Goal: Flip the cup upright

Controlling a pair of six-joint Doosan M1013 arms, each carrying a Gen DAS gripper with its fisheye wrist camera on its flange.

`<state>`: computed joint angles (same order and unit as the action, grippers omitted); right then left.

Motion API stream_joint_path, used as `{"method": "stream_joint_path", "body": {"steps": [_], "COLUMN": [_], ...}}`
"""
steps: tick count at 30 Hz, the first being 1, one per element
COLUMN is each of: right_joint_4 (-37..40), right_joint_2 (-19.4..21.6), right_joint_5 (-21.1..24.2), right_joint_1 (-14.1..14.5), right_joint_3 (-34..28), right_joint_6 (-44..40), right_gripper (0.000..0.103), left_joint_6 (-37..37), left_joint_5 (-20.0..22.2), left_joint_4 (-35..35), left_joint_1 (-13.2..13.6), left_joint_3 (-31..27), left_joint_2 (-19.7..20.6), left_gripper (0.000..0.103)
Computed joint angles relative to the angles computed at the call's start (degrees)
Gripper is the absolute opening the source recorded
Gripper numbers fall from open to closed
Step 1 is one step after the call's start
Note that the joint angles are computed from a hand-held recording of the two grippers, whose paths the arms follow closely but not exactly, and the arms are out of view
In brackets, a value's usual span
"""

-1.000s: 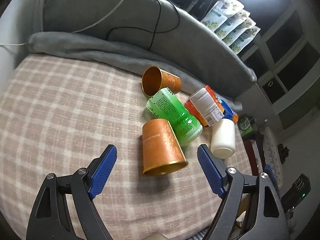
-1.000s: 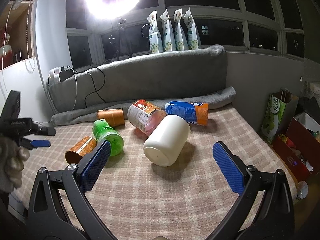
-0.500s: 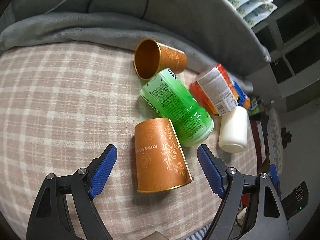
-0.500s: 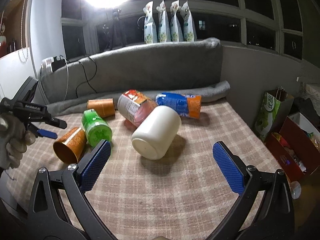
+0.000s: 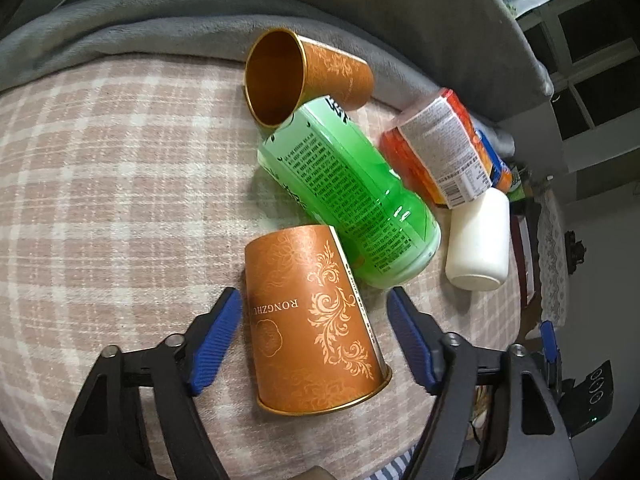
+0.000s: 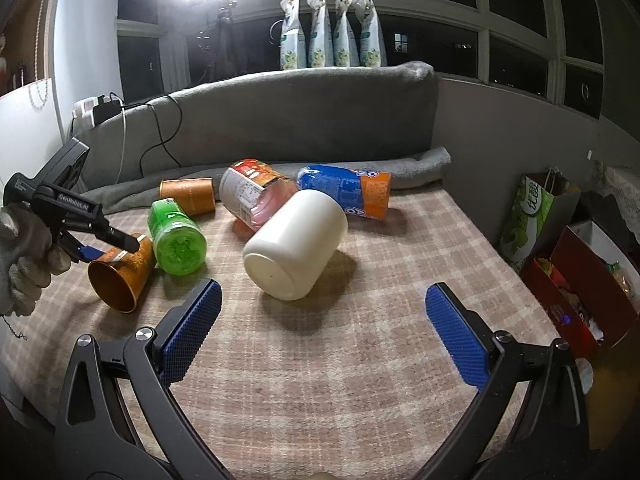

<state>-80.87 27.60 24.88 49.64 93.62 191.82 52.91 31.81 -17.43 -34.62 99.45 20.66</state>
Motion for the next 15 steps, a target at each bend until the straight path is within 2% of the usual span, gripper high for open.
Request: {"method": "stream_joint_path", "body": {"steps": [3, 8, 12, 15], "right_joint_4": [-0.58, -0.78, -1.17, -1.81], "right_joint_2": [-0.13, -0.26, -0.43, -0.5], "right_joint_5": [0.31, 0.65, -0.03, 0.07], "right_joint_1": [-0.05, -0.08, -0.16, 0.03], "right_joint_3": [0.32, 0.68, 0.95, 1.03], "right_joint_6": [1.13, 2.16, 2.98, 3.13], "right_gripper": [0.103, 0.103, 0.103, 0.103], "left_joint_6": [0.48, -0.23, 2.32, 2.46], "left_joint_5": [0.26, -0.06, -0.82, -0.32], "left_joint_4": [-0.22, 0.7, -2.32, -1.41], "left_joint_1": [-0.1, -0.66, -0.77, -1.48], "left_joint_3": [-0.17, 0.25, 1.07, 1.1], "left_joint_2": [0.17, -0.26, -0.63, -0.86], "left_gripper": [0.062, 0.063, 0.062, 0.062]}}
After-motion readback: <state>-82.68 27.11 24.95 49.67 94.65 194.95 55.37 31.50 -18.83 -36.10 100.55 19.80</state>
